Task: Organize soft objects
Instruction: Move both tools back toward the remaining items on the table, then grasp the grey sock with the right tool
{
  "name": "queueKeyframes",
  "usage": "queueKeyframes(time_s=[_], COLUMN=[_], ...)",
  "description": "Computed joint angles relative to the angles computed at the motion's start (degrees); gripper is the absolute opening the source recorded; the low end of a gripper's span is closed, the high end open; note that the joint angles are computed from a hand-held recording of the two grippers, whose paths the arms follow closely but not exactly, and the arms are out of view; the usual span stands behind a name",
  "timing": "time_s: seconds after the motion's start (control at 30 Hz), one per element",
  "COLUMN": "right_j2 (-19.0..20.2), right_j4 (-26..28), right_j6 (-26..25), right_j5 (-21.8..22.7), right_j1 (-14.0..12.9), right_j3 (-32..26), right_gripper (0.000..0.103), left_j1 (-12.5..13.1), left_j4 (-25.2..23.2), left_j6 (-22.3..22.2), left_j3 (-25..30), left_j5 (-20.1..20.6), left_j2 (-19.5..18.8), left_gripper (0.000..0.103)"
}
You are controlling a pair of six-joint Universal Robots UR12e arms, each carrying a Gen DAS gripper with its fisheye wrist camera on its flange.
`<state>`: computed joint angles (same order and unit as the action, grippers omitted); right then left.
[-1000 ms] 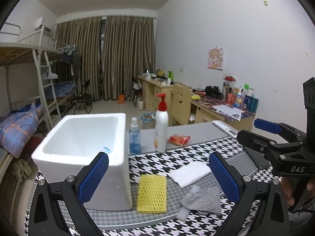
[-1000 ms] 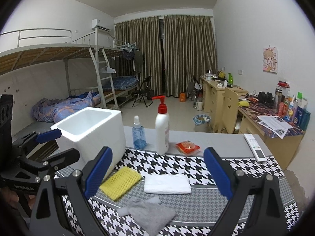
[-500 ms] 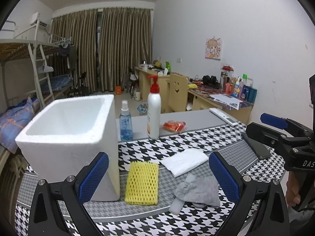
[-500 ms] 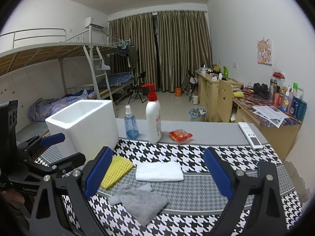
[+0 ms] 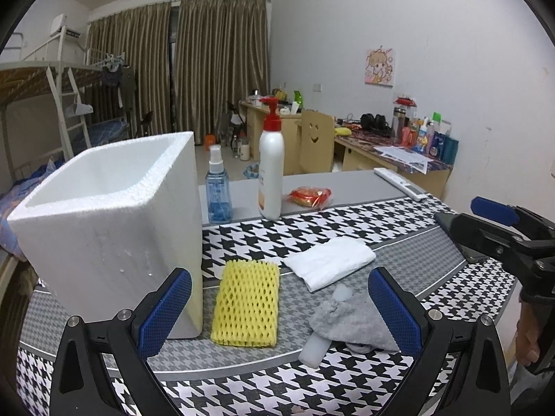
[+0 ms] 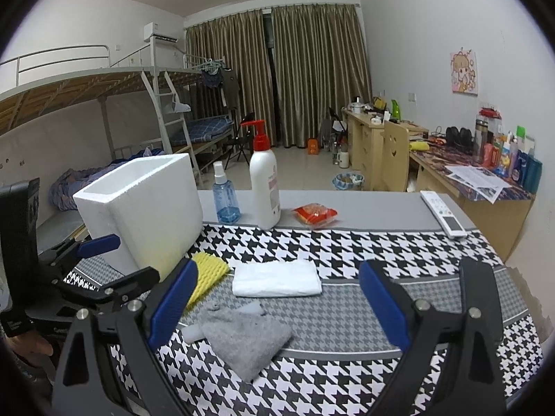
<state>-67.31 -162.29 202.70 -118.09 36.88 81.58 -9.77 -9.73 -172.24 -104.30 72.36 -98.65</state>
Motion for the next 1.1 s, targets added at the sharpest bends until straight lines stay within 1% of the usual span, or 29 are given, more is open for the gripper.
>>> queueKeyframes(time_s=[0.07,0.2,0.33,0.4,0.47,0.57,0.67,0.97,1.1], right_j2=[0.0,0.2,0.3,0.4,0.5,0.4,0.3,0.7,0.8], right_j4=[0.4,1.1,1.6,2.1,2.5,2.4,2.5,4.3,5.2], right_j6=[0.1,0.0,0.1,0.1,0.0,0.2,0.7,0.6,0.6], right_j5=[0.3,0.8,2.3,3.2,3.8,4.6,5.5,8.1,9.5], right_j1=[0.0,0.0,-0.2,-0.4,-0.4,-0.6,-0.8,-1.2,-1.4], right_j3=[0.2,0.3,0.6,0.6,0.6,0.9,1.3,1.3,1.1], right_gripper=[0.096,0.096,0.096,0.096,0.096,0.096,0.096,0.096,0.096], left_j1=[-0.3,-0.6,-0.9,-1.2,-1.4,-1.6,-1.8,-2.6,-3.2], left_j4=[-0.6,-1.7,-2.1,-3.1,-4.2,-5.1,-6.1,-8.6,-9.8], left_j6=[0.0,0.2,0.7,1.0,1.1,1.5,1.4,2.1,2.7], left_j3=[0.3,0.5,0.6,0.9,1.2,1.5,1.9,2.7,3.1], left_j5=[1.2,2.5,3.9,4.5,4.8,5.2,5.8,9.1,11.1], left_j2=[-0.3,-0.8,-1.1,-1.4,-1.7,-2.0,-2.3,-3.4,-3.9], left_gripper=[0.102,0.102,0.101,0.097,0.096,0.091,0.089,0.082,0.075])
